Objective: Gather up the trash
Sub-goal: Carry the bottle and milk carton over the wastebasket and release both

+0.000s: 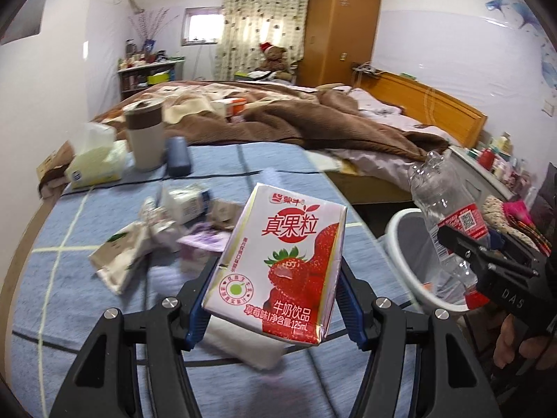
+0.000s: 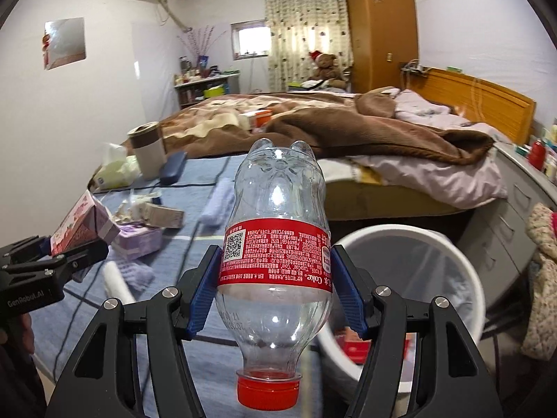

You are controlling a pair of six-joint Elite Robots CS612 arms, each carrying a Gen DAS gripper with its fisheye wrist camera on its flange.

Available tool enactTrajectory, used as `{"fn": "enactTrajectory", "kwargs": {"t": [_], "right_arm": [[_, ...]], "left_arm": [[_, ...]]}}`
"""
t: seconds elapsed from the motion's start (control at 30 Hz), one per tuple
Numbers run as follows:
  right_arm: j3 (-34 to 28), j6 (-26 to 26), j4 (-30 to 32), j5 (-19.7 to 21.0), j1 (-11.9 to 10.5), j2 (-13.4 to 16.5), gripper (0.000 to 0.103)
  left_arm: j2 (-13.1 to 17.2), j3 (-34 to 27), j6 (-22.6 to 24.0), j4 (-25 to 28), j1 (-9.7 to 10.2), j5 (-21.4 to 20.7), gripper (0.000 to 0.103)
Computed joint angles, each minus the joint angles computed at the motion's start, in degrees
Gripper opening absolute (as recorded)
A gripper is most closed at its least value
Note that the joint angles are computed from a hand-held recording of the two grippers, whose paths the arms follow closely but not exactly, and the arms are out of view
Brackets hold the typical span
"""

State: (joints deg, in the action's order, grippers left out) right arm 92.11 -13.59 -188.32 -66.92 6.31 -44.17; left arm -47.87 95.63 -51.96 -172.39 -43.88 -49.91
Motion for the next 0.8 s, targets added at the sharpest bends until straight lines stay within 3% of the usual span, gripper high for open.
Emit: {"fn": "enactTrajectory", "kwargs": {"t": [0.37,0.8], "right_arm": [[-0.37,2.69,-2.73,-6.72,-1.5,0.43,0.064],[-0.73,4.87,1.62,-8.11,-4.13,0.81,0.064]], "left_arm": [[5.02,-9.51,8.63,-0.91,0.11,-4.82,0.065],[11.31,-21.49,16.37,1.4,0.33,-11.96,0.065]]}}
